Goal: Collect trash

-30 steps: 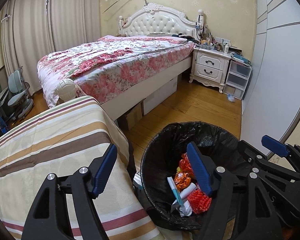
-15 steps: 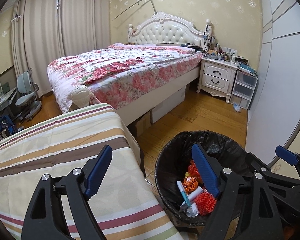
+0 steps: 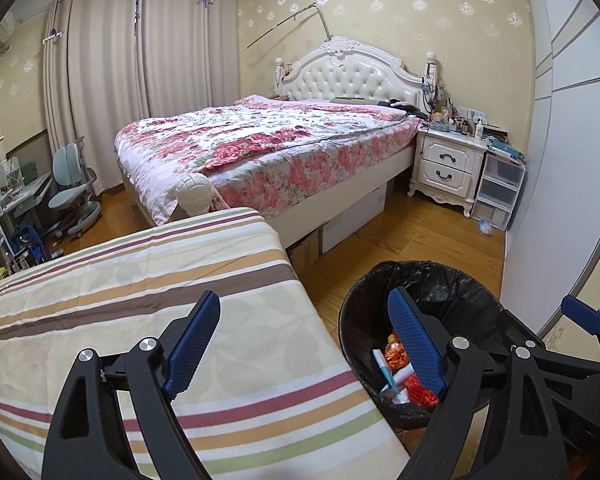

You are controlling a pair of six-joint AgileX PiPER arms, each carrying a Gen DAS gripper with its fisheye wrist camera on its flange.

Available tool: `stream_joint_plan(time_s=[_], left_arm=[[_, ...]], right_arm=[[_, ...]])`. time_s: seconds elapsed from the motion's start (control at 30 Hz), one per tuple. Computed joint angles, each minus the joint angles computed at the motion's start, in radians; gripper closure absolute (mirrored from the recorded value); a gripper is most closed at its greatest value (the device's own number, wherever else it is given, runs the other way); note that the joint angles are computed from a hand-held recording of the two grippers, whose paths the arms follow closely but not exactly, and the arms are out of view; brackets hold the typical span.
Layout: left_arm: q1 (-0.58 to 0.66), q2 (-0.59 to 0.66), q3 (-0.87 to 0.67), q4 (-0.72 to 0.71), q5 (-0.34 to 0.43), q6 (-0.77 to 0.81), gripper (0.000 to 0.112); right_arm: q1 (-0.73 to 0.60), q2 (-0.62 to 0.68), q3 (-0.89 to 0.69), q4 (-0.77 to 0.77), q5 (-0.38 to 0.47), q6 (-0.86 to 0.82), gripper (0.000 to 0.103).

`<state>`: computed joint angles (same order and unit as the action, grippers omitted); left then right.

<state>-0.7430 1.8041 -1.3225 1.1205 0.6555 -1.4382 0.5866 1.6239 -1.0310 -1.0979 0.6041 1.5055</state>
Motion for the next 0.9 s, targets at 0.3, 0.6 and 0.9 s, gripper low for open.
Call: stream_joint_plan(time_s=[0.3,0.6,0.9], left_arm=[[-0.043,-0.106,0.123,0.078,0.053,-0.107,0.029],[-0.086,-0.183,0.214,0.118,0.099,-0.184,0.029],[-0.102,-0.228,0.27,0.14,0.122,-0.237,0.029]], right_arm=[[0.103,-0.063,0.043,-0.036,0.061,0.06,0.014],[0.182,-0.127,0.085,-0.061,0.131,0.101,0.014],[0.239,-0.156,0.089,-0.064,0.179,0.103,0.014]])
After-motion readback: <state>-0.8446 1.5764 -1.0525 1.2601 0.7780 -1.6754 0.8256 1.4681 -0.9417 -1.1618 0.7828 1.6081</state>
